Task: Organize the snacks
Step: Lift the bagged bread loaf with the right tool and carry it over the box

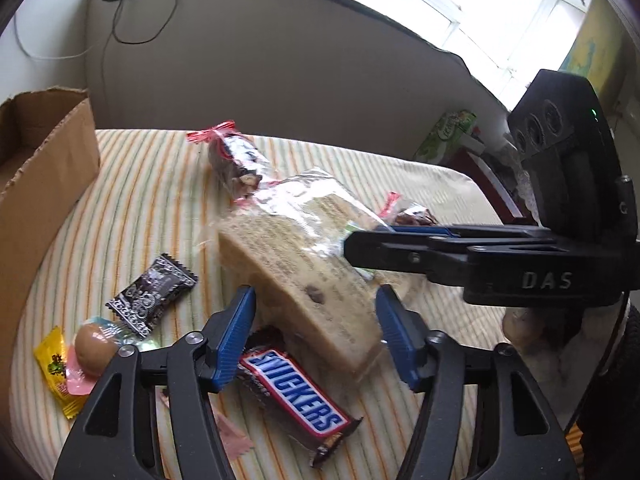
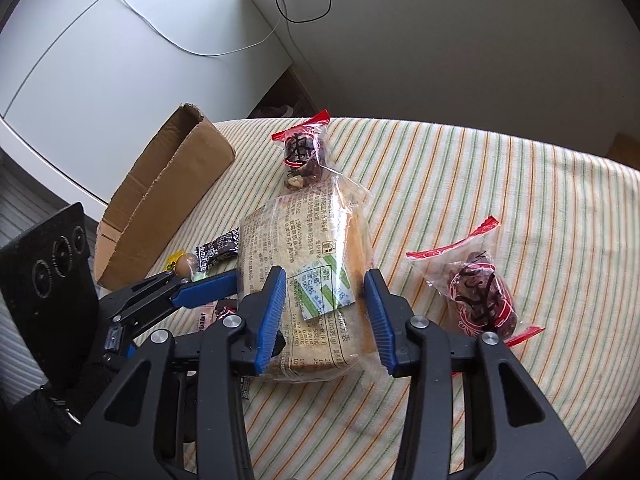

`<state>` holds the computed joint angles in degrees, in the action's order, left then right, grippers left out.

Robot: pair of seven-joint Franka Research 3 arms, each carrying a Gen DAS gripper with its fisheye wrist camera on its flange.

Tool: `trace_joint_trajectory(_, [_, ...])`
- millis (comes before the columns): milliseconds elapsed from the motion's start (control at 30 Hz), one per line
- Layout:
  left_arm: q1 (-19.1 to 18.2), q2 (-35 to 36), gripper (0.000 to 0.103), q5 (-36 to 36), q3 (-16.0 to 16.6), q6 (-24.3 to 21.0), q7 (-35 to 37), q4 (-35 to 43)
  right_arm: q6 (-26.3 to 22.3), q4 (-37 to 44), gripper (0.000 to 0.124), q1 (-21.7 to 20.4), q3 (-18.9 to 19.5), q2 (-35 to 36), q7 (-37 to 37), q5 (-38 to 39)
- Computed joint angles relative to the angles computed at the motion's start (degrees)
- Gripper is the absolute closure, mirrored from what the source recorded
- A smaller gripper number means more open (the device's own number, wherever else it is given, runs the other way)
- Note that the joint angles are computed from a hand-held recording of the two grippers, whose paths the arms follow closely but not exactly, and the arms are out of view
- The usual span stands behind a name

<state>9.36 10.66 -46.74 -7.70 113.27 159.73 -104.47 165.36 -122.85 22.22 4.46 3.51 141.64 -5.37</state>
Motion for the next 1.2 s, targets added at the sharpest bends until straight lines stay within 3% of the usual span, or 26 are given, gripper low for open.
trace_joint_trajectory(100, [0.2,2.4,0.039,0.0,-0.3,-3.0,-2.1,2.5,1.8,-0.9,0.08,0.0,0.0,-0.2,0.3,0.8])
trace_joint_trajectory(433, [0.8,1.1,0.04,-1.1,-0.5,-3.4,-0.2,1.4,2.9,-1.3,0.08,0.2,0.3,-1.3,4.5,-2.4])
trace_joint_trajectory(867, [3.4,-0.3,0.04,-5.4,1.4,-6.8,2.2,4.3,-4.1,7.4,0.08,2.0,0.8,0.1,11.9,-13.5])
trace_joint_trajectory(1200, [7.4,1.2,0.04,-8.5,2.9,-9.6,3.1,8.5,-8.4,19.8,0.08,5.9,-0.1,6.8,9.6,-14.7])
